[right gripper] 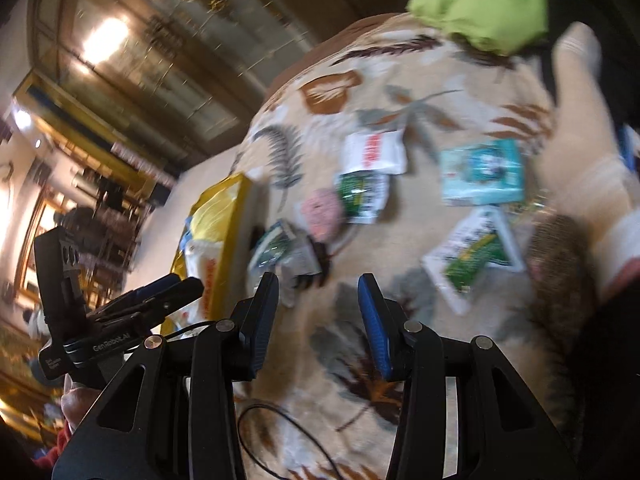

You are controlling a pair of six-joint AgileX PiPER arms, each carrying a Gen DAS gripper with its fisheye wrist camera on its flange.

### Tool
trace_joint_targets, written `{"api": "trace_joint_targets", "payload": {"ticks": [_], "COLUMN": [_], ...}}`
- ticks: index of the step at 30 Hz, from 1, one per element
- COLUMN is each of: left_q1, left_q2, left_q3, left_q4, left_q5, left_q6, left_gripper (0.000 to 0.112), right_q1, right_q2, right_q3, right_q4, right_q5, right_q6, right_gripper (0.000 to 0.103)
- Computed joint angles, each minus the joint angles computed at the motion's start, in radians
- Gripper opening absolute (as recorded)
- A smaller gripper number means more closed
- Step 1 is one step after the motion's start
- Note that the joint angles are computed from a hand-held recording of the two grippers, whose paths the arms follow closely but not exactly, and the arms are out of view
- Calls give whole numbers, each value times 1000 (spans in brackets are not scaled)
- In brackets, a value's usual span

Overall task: Organize soft objects
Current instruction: 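Reach the right tool to the small white red-print packet and grasp it, then grasp the pink teddy bear with the left tool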

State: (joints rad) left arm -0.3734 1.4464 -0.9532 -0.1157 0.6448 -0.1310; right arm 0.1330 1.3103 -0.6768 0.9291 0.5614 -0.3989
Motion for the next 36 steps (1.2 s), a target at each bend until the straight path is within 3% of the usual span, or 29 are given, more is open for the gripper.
{"api": "trace_joint_targets", "payload": {"ticks": [6, 14, 15, 17, 24, 36], "left_q1": [-40, -46, -46, -46, -63, -64], "left_q2": [102, 320, 342, 404, 527, 589], "left_q3": [-91, -326, -351, -421, -562, -581], "left_q4": [-62, -111, -111, -105, -89, -100], "left_q5": [13, 106, 119, 148, 214, 227], "left_q6": [31, 43, 39, 26, 10, 42], "left_gripper": [79, 79, 79, 79, 80, 80], "right_q1": [-71, -75, -72, -64, -39, 30], "right_q2": [14, 210, 239, 271, 508, 701], "right_q3": [-2, -190, -222, -260, -544, -790], "right_q4": [25, 42, 25, -14, -250, -489], "right_q5": [18, 6, -2, -13, 22, 124], "right_q6": [-40, -18, 2, 41, 247, 439], "right_gripper": [41, 43, 51, 54, 54, 54]}}
